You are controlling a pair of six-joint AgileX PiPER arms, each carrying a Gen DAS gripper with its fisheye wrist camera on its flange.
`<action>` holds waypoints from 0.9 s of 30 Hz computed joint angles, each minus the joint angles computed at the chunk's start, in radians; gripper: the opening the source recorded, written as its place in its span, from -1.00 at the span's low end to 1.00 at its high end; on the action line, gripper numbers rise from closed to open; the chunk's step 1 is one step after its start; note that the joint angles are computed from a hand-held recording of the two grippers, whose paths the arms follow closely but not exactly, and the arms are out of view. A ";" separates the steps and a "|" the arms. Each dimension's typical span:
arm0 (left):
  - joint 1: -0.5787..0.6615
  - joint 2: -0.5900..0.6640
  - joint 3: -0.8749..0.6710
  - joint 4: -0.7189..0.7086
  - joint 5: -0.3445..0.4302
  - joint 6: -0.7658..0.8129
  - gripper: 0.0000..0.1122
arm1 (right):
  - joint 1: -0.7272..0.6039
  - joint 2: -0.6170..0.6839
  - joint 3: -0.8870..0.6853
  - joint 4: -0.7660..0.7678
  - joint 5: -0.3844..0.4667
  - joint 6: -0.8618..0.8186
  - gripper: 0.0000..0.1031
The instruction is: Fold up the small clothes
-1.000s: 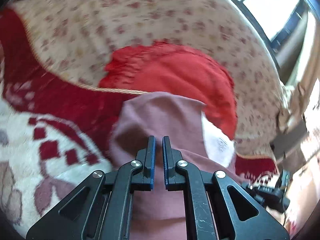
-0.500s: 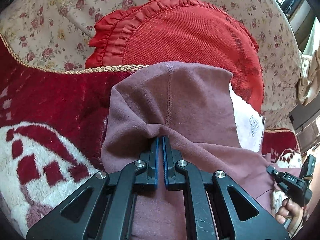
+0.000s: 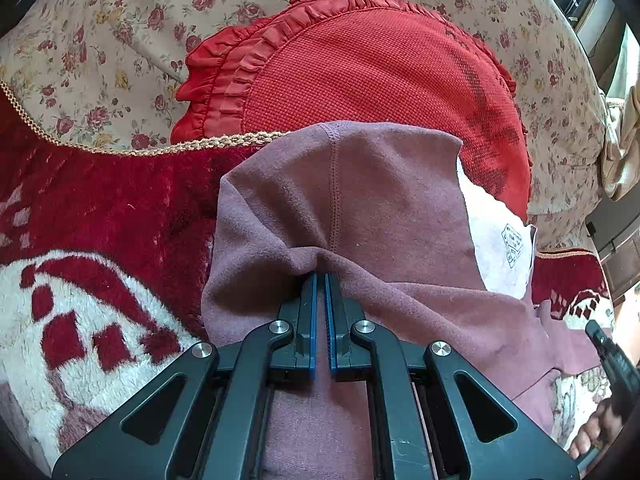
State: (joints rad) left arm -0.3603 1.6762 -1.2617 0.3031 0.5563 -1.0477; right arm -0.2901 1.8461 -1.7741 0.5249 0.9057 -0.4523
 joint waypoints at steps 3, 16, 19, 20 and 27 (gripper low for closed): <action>0.001 -0.008 0.012 0.012 -0.003 -0.002 -0.93 | 0.020 0.060 -0.070 0.040 0.211 -0.172 -0.94; -0.257 -0.140 0.069 0.264 0.248 -0.216 -0.60 | 0.071 0.097 -0.015 -0.095 0.205 -0.142 -0.90; -0.275 -0.107 0.077 0.241 0.266 -0.191 -0.61 | 0.089 0.086 0.000 -0.111 0.176 -0.155 -0.89; -0.289 -0.096 0.065 0.262 0.286 -0.200 -0.61 | 0.088 0.075 0.012 -0.112 0.175 -0.167 -0.89; -0.314 -0.128 0.093 0.286 0.269 -0.262 -0.60 | 0.067 0.087 -0.036 -0.096 0.232 -0.179 -0.86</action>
